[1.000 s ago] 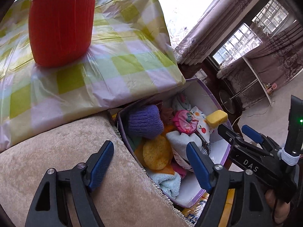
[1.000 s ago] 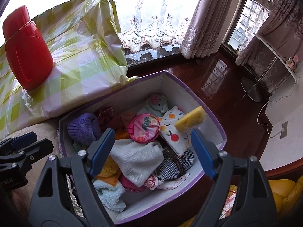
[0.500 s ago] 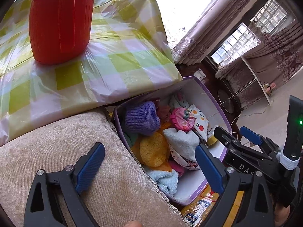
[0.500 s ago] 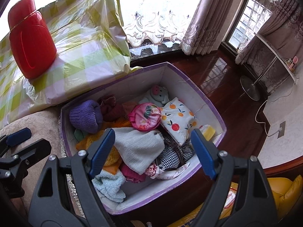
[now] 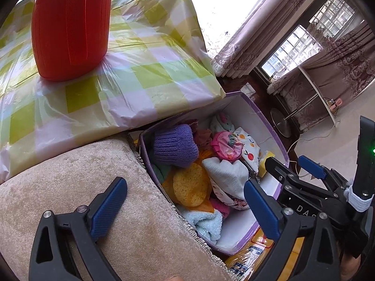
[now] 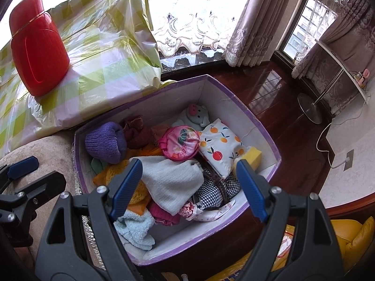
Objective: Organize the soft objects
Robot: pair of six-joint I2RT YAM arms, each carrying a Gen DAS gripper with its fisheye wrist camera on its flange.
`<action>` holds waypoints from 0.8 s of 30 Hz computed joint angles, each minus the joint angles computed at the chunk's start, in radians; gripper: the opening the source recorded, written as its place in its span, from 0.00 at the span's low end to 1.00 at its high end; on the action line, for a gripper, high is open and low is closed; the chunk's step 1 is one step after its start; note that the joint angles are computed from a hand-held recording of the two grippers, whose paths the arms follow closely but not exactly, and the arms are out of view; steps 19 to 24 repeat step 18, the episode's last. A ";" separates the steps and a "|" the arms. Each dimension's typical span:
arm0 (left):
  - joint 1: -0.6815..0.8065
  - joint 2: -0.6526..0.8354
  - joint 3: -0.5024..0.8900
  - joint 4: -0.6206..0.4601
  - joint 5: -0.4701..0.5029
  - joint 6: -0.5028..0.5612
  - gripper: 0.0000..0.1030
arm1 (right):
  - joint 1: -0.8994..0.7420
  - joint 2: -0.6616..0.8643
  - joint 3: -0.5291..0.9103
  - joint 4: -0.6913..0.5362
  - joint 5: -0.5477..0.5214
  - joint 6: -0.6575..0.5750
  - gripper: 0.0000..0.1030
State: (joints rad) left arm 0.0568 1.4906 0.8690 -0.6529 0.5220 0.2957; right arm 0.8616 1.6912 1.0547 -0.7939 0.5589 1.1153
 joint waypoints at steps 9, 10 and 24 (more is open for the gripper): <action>-0.005 0.013 0.006 0.002 0.002 -0.001 1.00 | -0.001 0.003 -0.002 0.003 -0.002 0.003 0.82; -0.007 0.013 0.005 0.004 0.001 -0.002 1.00 | -0.002 0.002 -0.003 0.003 -0.003 0.004 0.82; -0.033 0.018 -0.001 0.030 0.005 0.012 1.00 | -0.003 -0.004 -0.011 0.006 -0.006 0.009 0.82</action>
